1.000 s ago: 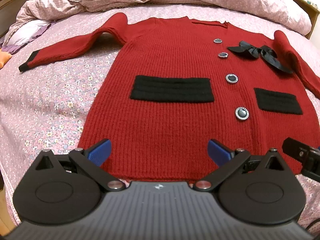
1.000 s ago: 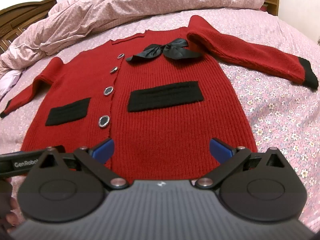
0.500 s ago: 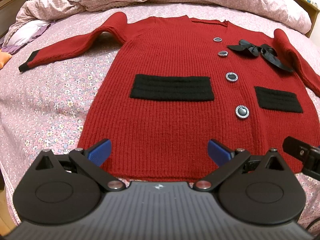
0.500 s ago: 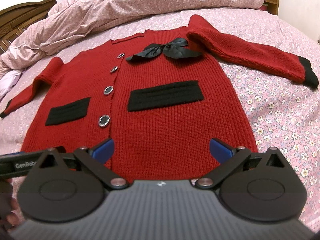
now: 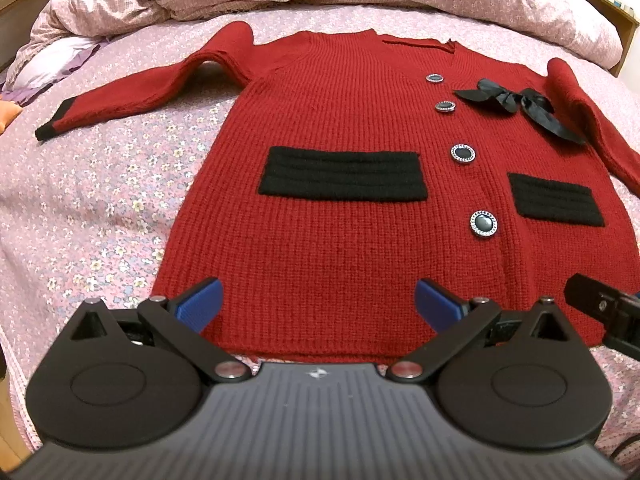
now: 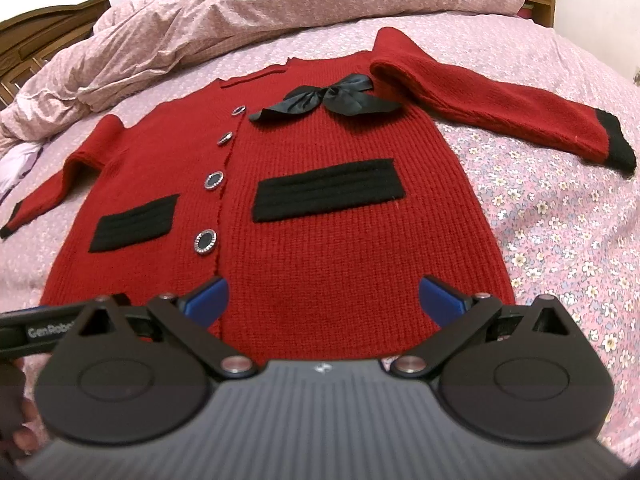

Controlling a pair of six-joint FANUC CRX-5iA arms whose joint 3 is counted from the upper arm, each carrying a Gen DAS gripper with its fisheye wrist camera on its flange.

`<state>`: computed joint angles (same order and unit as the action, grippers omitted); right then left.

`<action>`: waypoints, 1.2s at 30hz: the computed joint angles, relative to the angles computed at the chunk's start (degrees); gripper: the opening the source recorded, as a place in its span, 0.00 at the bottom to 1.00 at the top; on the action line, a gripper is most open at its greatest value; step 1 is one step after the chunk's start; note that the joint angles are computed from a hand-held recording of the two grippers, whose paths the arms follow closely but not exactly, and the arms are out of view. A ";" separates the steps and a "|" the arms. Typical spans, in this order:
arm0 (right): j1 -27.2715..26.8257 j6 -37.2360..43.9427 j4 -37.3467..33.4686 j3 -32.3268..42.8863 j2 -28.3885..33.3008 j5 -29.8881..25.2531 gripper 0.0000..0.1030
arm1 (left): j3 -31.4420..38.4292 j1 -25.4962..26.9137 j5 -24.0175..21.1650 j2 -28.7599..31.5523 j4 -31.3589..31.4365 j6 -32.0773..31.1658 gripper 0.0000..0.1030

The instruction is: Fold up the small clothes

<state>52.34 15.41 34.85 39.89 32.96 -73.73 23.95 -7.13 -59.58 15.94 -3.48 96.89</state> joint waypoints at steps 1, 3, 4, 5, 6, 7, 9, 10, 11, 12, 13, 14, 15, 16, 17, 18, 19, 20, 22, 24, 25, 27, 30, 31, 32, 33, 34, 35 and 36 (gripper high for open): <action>-0.04 0.01 -0.06 0.12 0.03 -0.06 1.00 | 0.00 0.00 0.03 0.00 0.06 0.25 1.00; -0.07 -0.31 -0.08 -0.04 -0.11 -0.02 1.00 | -0.46 0.22 0.65 -0.21 0.91 -0.23 1.00; -0.16 -0.33 -0.21 0.03 -0.14 -0.04 1.00 | -1.16 0.56 1.53 -0.47 2.25 -0.64 1.00; -0.23 -0.52 -0.29 -0.06 -0.21 0.01 1.00 | -1.10 0.56 1.55 -0.46 2.24 -0.86 1.00; -0.34 -0.61 -0.40 -0.08 -0.29 0.04 1.00 | -1.21 0.66 1.67 -0.49 2.64 -1.22 1.00; -0.49 -0.63 -0.60 -0.03 -0.34 0.08 1.00 | -1.16 0.79 1.58 -0.41 2.97 -1.61 1.00; -0.87 -0.83 -0.95 -0.11 -0.57 0.34 1.00 | -0.84 1.05 1.16 -0.12 3.65 -2.11 1.00; -1.06 -0.98 -0.96 -0.12 -0.63 0.39 1.00 | -0.28 1.01 0.65 0.16 3.18 -2.05 1.00; -1.26 -1.07 -0.96 -0.34 -0.84 0.54 1.00 | -0.04 1.10 0.60 0.33 3.21 -1.93 1.00; -1.51 -1.16 -0.85 -0.59 -1.08 0.64 1.00 | 0.42 1.18 0.36 0.60 3.12 -1.68 1.00; -1.80 -1.32 -0.63 -0.93 -1.37 0.72 1.00 | 1.27 1.23 -0.39 1.06 2.85 -1.41 1.00; -2.11 -1.60 -0.42 -1.32 -1.68 0.85 1.00 | 2.17 1.32 -1.27 1.55 2.64 -1.13 1.00; -2.54 -2.21 -0.14 -1.80 -2.07 0.91 1.00 | 3.02 1.58 -2.18 2.08 3.04 -0.88 1.00; -2.92 -2.69 0.02 -2.08 -2.32 0.91 1.00 | 3.86 1.74 -2.94 2.58 3.01 -0.70 1.00; -3.34 -3.32 0.16 -2.44 -2.64 0.93 1.00 | 4.46 1.78 -3.10 2.94 2.63 -0.64 1.00; -3.90 -4.09 0.32 -2.86 -3.03 0.96 1.00 | 5.26 1.94 -3.70 3.47 2.73 -0.78 1.00; -4.28 -4.59 0.42 -3.20 -3.30 1.02 1.00 | 6.09 2.16 -4.44 4.02 3.02 -0.92 1.00; -4.86 -5.12 0.32 -3.53 -3.67 1.11 1.00 | 6.54 2.32 -4.58 4.33 3.06 -0.91 1.00; -5.95 -6.48 -0.05 -4.57 -4.61 1.75 1.00 | 8.16 2.78 -6.19 5.33 3.51 -0.48 1.00; -7.05 -7.68 0.04 -5.34 -5.21 2.05 1.00 | 8.59 3.13 -5.92 5.65 3.46 0.40 1.00; -7.57 -8.16 0.35 -5.50 -5.30 1.78 1.00 | 8.87 3.27 -5.82 5.85 3.34 0.75 1.00; -8.49 -9.08 0.87 -5.46 -5.19 1.01 1.00 | 9.38 3.32 -5.51 6.18 2.68 1.30 1.00; -9.73 -11.59 1.13 -6.46 -5.68 1.05 1.00 | 11.31 3.24 -7.04 7.26 1.74 1.50 1.00; -10.20 -12.61 0.93 -6.63 -5.75 1.11 1.00 | 11.81 3.23 -7.39 7.57 1.63 1.39 1.00; -10.64 -13.78 0.93 -6.94 -5.85 1.29 1.00 | 12.13 3.22 -7.57 7.78 1.55 1.34 1.00; -11.16 -15.08 0.92 -7.01 -5.75 1.34 1.00 | 12.67 3.20 -7.98 8.12 1.46 1.29 1.00; -11.67 -15.83 0.56 -6.29 -5.29 0.94 1.00 | 13.25 3.17 -8.45 8.52 1.42 1.22 1.00; -12.14 -16.98 0.38 -6.00 -5.01 0.88 1.00 | 13.88 3.12 -8.96 8.93 1.32 1.20 1.00; -12.51 -18.56 0.71 -6.71 -5.21 1.60 1.00 | 14.87 2.93 -10.00 9.49 0.87 1.28 1.00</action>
